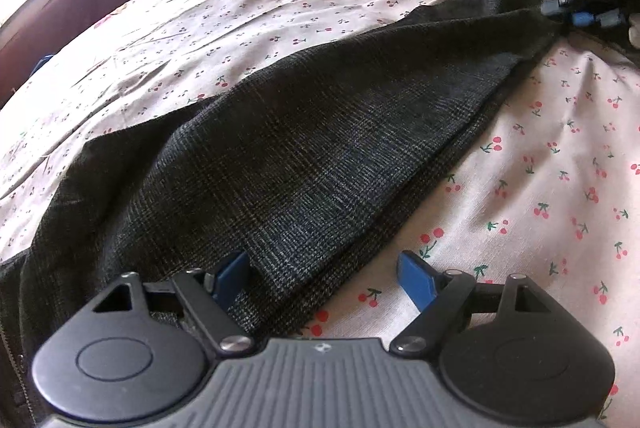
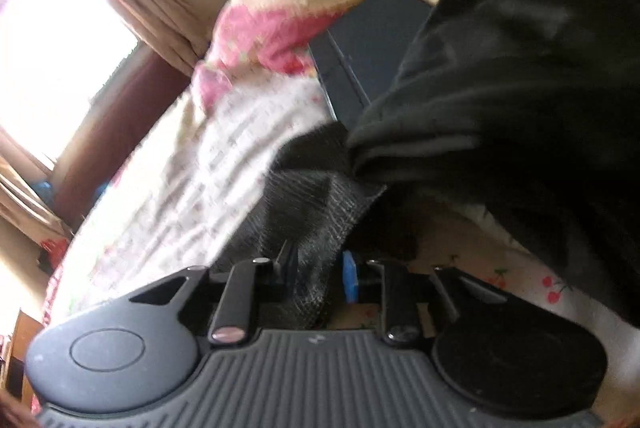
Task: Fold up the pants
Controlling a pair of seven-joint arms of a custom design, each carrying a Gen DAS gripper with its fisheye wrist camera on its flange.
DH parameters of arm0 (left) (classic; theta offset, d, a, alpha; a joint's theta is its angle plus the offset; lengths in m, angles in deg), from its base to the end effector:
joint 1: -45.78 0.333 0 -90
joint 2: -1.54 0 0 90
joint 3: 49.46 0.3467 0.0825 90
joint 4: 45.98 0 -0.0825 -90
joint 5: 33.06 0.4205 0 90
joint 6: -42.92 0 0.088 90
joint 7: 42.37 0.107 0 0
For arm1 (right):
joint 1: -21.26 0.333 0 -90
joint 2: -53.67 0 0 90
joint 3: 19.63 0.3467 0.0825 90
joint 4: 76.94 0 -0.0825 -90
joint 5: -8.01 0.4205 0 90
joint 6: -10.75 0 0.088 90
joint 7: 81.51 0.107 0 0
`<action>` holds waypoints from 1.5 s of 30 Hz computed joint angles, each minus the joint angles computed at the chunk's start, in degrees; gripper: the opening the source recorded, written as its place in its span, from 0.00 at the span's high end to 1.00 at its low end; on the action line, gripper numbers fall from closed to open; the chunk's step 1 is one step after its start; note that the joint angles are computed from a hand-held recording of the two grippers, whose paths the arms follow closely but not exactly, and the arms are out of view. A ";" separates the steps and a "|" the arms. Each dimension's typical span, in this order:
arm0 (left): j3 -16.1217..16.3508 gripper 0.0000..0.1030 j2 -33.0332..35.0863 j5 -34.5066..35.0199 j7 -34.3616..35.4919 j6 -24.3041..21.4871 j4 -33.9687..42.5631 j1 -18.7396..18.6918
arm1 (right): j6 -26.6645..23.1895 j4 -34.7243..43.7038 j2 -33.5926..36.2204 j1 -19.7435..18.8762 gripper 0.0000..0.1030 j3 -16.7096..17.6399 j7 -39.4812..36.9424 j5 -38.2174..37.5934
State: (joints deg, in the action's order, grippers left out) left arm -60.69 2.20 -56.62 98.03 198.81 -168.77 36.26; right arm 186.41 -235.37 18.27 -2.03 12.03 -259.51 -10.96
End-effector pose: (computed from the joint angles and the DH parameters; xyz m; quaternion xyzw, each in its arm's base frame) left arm 0.5783 -0.2031 0.4702 -0.3077 0.9016 -0.2526 0.1694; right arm 0.4069 0.0920 0.4602 -0.2159 0.8743 -0.1982 0.3870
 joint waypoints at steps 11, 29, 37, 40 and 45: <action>-0.08 0.07 0.05 -0.81 0.67 0.66 -0.40 0.00 | 23.51 -0.32 9.07 -16.41 0.50 14.12 2.61 8.86; -0.49 0.08 -0.70 -14.30 12.71 -8.77 1.86 -1.45 | 15.67 2.74 7.13 -10.14 0.88 12.97 -8.23 24.98; -0.77 0.07 -0.73 -11.66 11.67 -6.70 1.82 -2.34 | 30.40 2.67 11.09 -21.32 0.93 24.62 -8.55 36.99; -0.93 0.07 -0.17 -13.14 13.22 -6.13 2.25 -2.47 | 25.38 5.02 0.58 -24.27 0.93 26.90 -17.11 37.96; -0.35 0.08 -0.51 -16.76 12.94 -8.42 1.98 -1.35 | 13.62 18.33 -4.67 -31.96 0.94 32.38 -34.47 21.48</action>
